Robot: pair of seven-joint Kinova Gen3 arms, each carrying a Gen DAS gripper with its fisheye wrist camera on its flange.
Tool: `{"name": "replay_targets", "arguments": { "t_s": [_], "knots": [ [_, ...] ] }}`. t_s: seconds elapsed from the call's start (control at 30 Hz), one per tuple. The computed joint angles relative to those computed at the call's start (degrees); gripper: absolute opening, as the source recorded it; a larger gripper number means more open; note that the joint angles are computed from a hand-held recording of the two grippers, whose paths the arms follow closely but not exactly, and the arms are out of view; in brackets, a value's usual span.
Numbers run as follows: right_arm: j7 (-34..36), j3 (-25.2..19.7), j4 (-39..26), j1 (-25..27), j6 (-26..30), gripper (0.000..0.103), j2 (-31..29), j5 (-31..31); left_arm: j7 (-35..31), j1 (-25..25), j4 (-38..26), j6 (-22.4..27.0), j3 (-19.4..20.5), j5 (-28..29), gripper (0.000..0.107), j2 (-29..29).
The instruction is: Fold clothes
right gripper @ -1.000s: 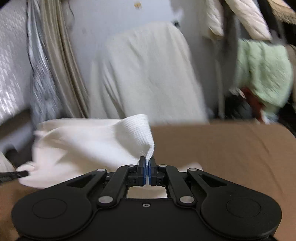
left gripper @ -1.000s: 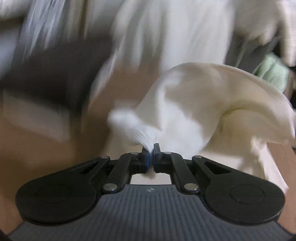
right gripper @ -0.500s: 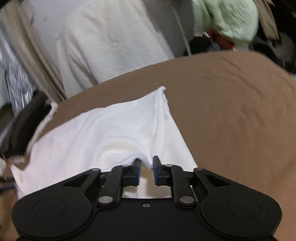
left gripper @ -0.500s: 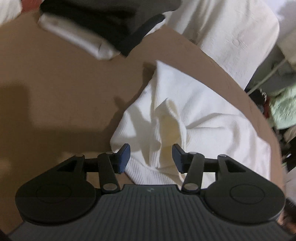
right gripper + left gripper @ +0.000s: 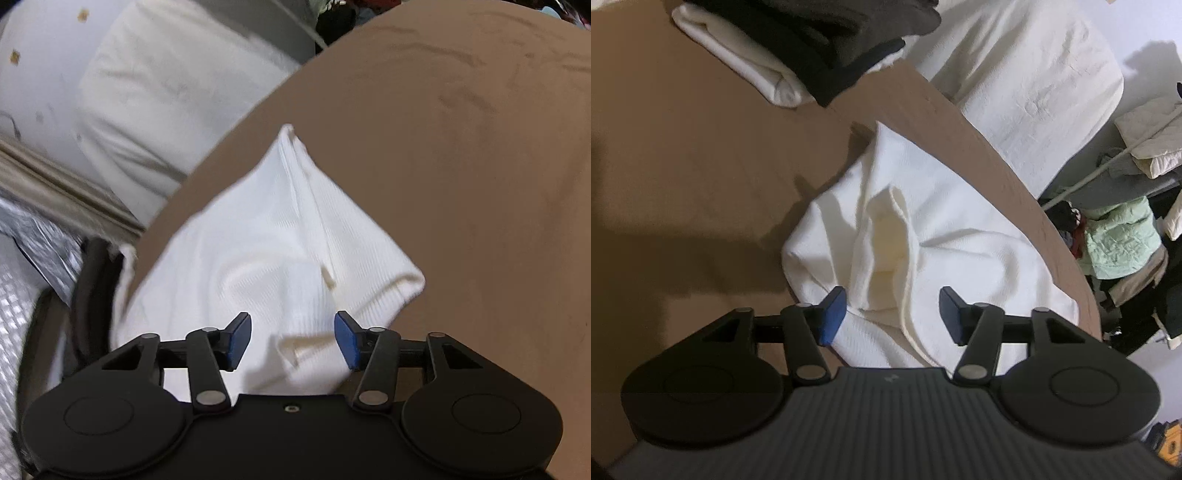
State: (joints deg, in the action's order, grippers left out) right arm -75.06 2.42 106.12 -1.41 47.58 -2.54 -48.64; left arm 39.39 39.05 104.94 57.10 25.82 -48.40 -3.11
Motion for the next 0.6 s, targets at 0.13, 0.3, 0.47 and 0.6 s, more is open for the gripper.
{"name": "replay_targets", "arguments": {
  "t_s": [0.13, 0.3, 0.47, 0.6],
  "knots": [
    [4.8, -2.55, 0.35, -0.07, -4.85, 0.053, -0.08, 4.15, 3.75, 0.16, 1.51, 0.87, 0.42, -0.9, 0.056, -0.7],
    [15.98, 6.87, -0.56, -7.02, -1.67, 0.008, -2.49, -3.09, 7.6, -0.66, 2.93, 1.3, 1.51, -1.28, 0.056, -1.77],
    [15.96, -1.12, 1.79, 1.43, -5.92, 0.01, -1.89, 5.08, 6.28, -2.92, 5.15, -1.42, 1.73, -0.7, 0.056, -4.33],
    [16.51, 1.95, 4.33, -1.01, -7.68, 0.013, -1.5, 2.46, 13.35, -4.66, 7.31, -0.33, 5.45, -5.53, 0.056, -5.73]
  ]
}}
